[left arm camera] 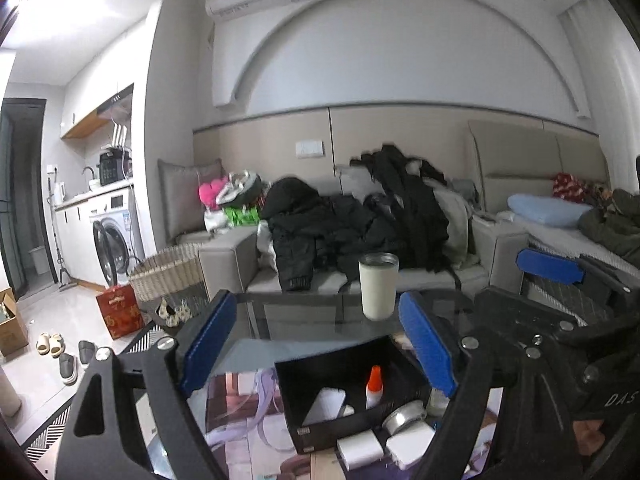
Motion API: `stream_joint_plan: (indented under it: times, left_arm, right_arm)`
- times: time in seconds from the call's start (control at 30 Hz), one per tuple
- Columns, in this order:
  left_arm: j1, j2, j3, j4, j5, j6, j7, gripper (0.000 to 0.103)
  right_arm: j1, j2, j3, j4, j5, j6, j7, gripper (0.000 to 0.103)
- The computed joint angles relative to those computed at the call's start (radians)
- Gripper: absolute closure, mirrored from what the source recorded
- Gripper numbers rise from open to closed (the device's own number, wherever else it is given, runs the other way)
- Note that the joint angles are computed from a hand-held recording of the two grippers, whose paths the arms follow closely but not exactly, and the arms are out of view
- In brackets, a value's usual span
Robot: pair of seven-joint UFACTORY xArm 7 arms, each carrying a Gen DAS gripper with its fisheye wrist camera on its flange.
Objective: Organize rigid objects
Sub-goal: 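Raise both tools out of the black box, then move the right tool over the white square charger and close on it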
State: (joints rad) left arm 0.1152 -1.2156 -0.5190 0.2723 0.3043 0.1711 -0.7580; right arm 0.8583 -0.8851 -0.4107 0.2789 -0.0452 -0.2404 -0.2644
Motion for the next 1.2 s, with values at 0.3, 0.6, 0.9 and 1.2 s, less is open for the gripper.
stream_joint_plan:
  times: [0.3, 0.6, 0.9, 1.2]
  left_arm:
    - [-0.091, 0.307, 0.094, 0.059, -0.018, 0.151, 0.074, 0.019]
    - [-0.215, 0.598, 0.235, 0.116, -0.076, 0.271, 0.095, 0.019]
    - [-0.261, 0.542, 0.255, 0.089, -0.053, 0.306, 0.088, 0.019]
    - [-0.279, 0.537, 0.276, 0.095, -0.087, 0.293, 0.145, 0.019]
  right_arm:
    - [-0.017, 0.240, -0.021, 0.099, 0.101, 0.199, -0.023, 0.015]
    - [0.080, 0.453, -0.117, 0.170, 0.248, 0.344, -0.146, 0.019]
    - [0.136, 0.554, -0.116, 0.193, 0.393, 0.390, -0.282, 0.027]
    - [0.014, 0.589, 0.005, 0.217, 0.468, 0.464, -0.327, 0.046]
